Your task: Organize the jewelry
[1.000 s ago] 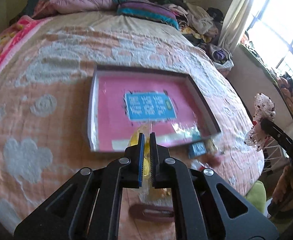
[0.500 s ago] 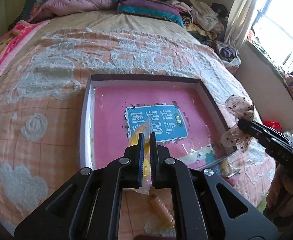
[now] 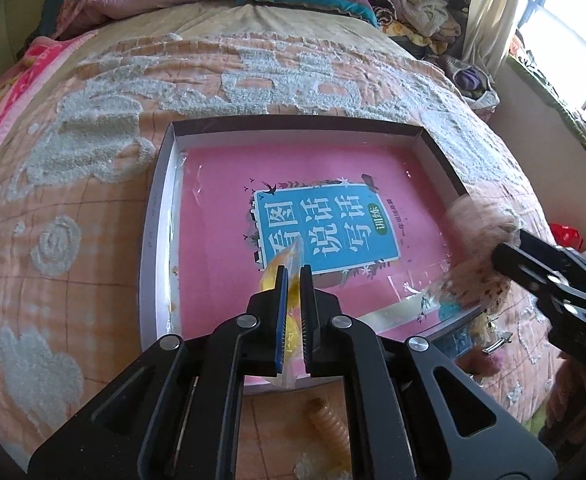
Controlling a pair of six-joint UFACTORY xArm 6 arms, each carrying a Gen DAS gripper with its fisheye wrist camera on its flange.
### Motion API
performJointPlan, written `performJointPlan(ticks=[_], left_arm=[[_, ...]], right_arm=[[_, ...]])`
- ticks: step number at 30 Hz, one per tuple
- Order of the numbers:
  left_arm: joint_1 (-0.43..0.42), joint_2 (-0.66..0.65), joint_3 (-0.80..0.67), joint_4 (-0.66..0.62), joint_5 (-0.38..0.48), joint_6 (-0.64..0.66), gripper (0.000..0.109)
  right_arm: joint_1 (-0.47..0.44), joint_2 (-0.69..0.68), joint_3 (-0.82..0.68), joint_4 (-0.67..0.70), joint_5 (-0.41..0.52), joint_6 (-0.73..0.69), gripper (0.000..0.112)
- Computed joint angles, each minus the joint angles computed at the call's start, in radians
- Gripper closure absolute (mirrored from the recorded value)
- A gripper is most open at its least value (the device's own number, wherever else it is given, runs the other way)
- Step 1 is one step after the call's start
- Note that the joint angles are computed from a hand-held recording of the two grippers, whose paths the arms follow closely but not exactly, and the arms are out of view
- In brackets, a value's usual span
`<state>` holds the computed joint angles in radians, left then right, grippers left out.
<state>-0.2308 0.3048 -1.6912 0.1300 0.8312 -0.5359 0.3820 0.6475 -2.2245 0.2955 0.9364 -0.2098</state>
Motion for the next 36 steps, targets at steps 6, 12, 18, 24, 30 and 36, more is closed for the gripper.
performJointPlan(ticks=[6,12,18,24,30,36], left_arm=[[-0.010,0.001,-0.015,0.033,0.030,-0.018,0.095],[-0.019,-0.031,-0.015,0.062,0.034,-0.042,0.060],[-0.043,-0.086,-0.016,0.157,0.062,-0.111,0.023],[-0.072,-0.159,0.018,0.272,0.083,-0.184,0.015],[-0.088,-0.245,0.093,0.298,0.063,-0.225,0.015],[-0.108,-0.336,0.187,0.348,0.036,-0.273,0.015]], right_arm=[[-0.022,-0.119,0.158,0.046,-0.081,-0.002,0.027],[-0.047,-0.201,0.257,0.075,-0.124,0.007,0.021],[-0.064,-0.274,0.339,0.089,-0.169,0.002,0.020],[-0.061,-0.368,0.443,0.079,-0.254,-0.019,0.017],[-0.053,-0.452,0.518,0.127,-0.300,-0.073,0.015],[-0.042,-0.536,0.583,0.214,-0.306,-0.139,0.015]])
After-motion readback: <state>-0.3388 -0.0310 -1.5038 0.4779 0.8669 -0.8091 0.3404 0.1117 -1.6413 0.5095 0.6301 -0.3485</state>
